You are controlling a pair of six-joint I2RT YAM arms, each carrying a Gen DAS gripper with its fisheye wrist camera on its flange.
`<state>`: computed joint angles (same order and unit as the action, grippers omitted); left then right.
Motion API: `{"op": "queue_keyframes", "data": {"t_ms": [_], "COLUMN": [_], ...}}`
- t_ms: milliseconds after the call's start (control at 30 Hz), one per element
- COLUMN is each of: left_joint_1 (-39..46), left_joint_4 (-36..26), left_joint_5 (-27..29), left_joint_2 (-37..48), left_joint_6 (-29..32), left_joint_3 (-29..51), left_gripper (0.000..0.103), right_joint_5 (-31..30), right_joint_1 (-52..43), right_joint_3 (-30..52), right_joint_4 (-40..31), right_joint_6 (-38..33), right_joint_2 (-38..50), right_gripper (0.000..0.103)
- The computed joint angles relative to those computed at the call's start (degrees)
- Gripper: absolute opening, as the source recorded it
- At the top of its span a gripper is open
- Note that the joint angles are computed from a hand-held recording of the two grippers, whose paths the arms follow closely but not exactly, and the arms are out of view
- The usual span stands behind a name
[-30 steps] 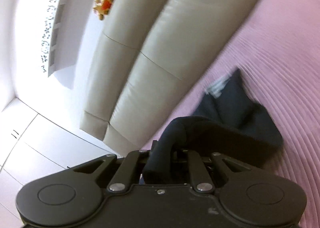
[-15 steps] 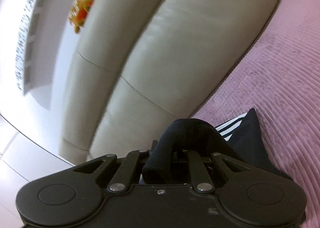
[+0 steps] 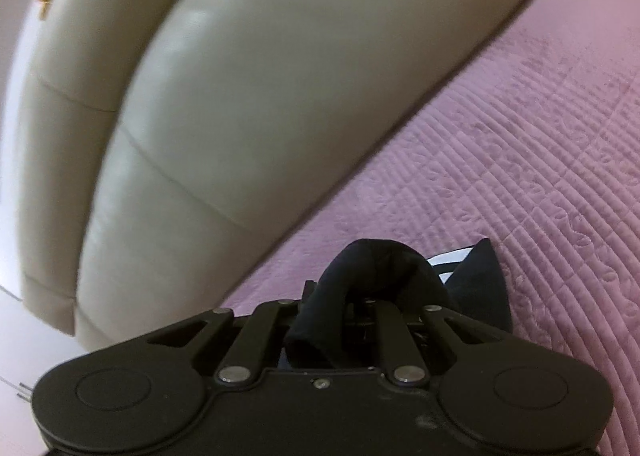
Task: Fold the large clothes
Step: 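Grasp the hem edges with the left and right grippers and lift, then fold the held hem over toward the hood and open both grippers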
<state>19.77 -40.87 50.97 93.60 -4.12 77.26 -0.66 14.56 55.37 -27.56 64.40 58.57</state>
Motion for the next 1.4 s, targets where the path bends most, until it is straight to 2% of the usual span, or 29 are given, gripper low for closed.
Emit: {"op": "queue_keyframes", "data": {"t_ms": [67, 133, 167, 200, 233, 300, 333, 367, 400, 433, 533, 600, 633, 667, 733, 800, 867, 933, 1000, 1033, 1100, 1167, 1200, 1233, 1267, 1300, 1333, 1367, 1400], "left_joint_1": [-1.0, -1.05, -0.69, -0.04, 0.68, 2.85, 3.88, 4.9, 5.99, 6.69, 5.66, 1.98, -0.42, -3.19, -8.94, -14.11, -19.02, -24.13, -27.02, -27.41, -25.42, -23.29, -23.33, -23.26, -22.71, -21.84, -22.04, -21.82, -19.31], "left_joint_4": [0.22, -0.85, -2.6, -4.53, -5.52, -4.92, -1.99, 1.34, 4.2, 4.17, -7.59, -14.76, -15.49, -13.89, -7.97, -0.78, 10.01, 24.03, 33.15, 35.1, 37.82, 40.21, 42.63, 44.97, 45.96, 45.71, 43.46, 38.38, 31.42], "left_joint_5": [-0.87, -0.3, 0.47, 1.62, 2.63, 4.73, 4.55, 4.04, 4.18, 5.12, 6.54, 4.26, 2.08, -0.72, -5.54, -7.68, -12.56, -21.19, -30.4, -33.66, -32.24, -29.39, -30.77, -32.14, -32.99, -34.18, -39.05, -43.57, -41.74], "left_joint_2": [2.46, 5.02, 6.16, 7.08, 7.48, 5.98, 3.79, 1.21, -1.39, -2.86, -5.24, -7.46, -8.8, -10.53, -13.06, -12.99, -13.12, -12.56, -8.72, -6.62, -3.07, -2.64, -4.15, -5.09, -5.84, -5.68, -5.2, -3.21, 0.1], "left_joint_6": [-1.86, -2.02, -1.11, 0.54, 2.21, 4.57, 3.76, 2.76, 2.77, 5.13, 23.47, 37.85, 41.89, 43.26, 40.8, 36.63, 30.36, 22.61, 17.22, 15.27, 12.41, 10.41, 9.51, 8.7, 7.84, 6.7, 5.46, 3.79, 1.54], "left_joint_3": [1.3, 2.91, 4.37, 6.04, 7.26, 7.69, 6.09, 4.14, 2.2, 1.57, 3.16, 1.5, -0.34, -3.08, -8.79, -12.85, -17.29, -21.91, -22.4, -21.45, -20.03, -21.19, -23.13, -24.79, -25.63, -25.53, -24.19, -20.59, -15.25], "left_gripper": [0.015, 0.018, 0.024, 0.028, 0.037, 0.059, 0.079, 0.088, 0.089, 0.089, 0.089, 0.089, 0.089, 0.087, 0.083, 0.083, 0.083, 0.087, 0.091, 0.102, 0.103, 0.103, 0.103, 0.103, 0.103, 0.103, 0.103, 0.103, 0.103], "right_joint_5": [-2.57, -4.3, -5.36, -6.35, -5.6, -1.32, 0.42, 1.98, 3.42, 5.38, 11.23, 14.04, 16.01, 17.4, 17.34, 16.18, 17.05, 16.62, 15.03, 14.78, 15.54, 12.83, 12.26, 13.62, 14.56, 12.56, 10.86, 10.63, 12.83], "right_joint_1": [-1.93, -2.91, -3.31, -3.63, -3.29, -0.95, 0.07, 1.33, 3.1, 5.93, 17.63, 24.68, 27.97, 30.02, 31.16, 30.02, 28.12, 25.06, 22.05, 20.97, 19.39, 17.1, 16.55, 16.19, 15.79, 14.36, 12.98, 11.95, 12.12], "right_joint_3": [-1.78, -2.85, -2.98, -3.33, -3.65, -4.17, -4.28, -3.74, -2.92, -1.51, 5.93, 10.26, 13.64, 16.67, 20.66, 21.91, 22.59, 24.11, 24.48, 23.54, 22.07, 16.37, 13.47, 11.6, 10.41, 7.84, 5.61, 4.82, 5.7], "right_joint_4": [2.88, 4.22, 4.47, 4.86, 5.07, 4.89, 4.85, 3.94, 2.94, 1.35, -5.98, -8.8, -11.46, -13.78, -15.73, -13.82, -10.79, -8.56, -6.72, -4.7, -1.97, 4.41, 7.1, 7.63, 7.08, 8.15, 8.6, 7.22, 3.86], "right_joint_6": [-0.47, -0.21, -0.34, -1.31, -2.37, -4.15, -4.97, -6.13, -8.21, -11.25, -21.92, -29.82, -33.39, -35.45, -37.17, -36.41, -35.46, -34.93, -34.67, -35.86, -39.12, -38.95, -39.33, -39.61, -38.61, -36.88, -35.02, -34.43, -34.75], "right_joint_2": [2.15, 3.58, 3.87, 3.44, 2.23, -2.15, -3.64, -4.87, -5.77, -5.86, -0.19, 5.7, 10.47, 15.14, 22.66, 27.34, 30.17, 33.14, 35.29, 35.5, 36.1, 33.59, 32.01, 30.62, 29.48, 27.6, 25.54, 24.04, 23.45], "right_gripper": [0.016, 0.031, 0.041, 0.068, 0.083, 0.083, 0.084, 0.084, 0.085, 0.085, 0.085, 0.084, 0.084, 0.084, 0.084, 0.087, 0.088, 0.088, 0.089, 0.092, 0.097, 0.098, 0.098, 0.103, 0.103, 0.103, 0.103, 0.103, 0.103]}}
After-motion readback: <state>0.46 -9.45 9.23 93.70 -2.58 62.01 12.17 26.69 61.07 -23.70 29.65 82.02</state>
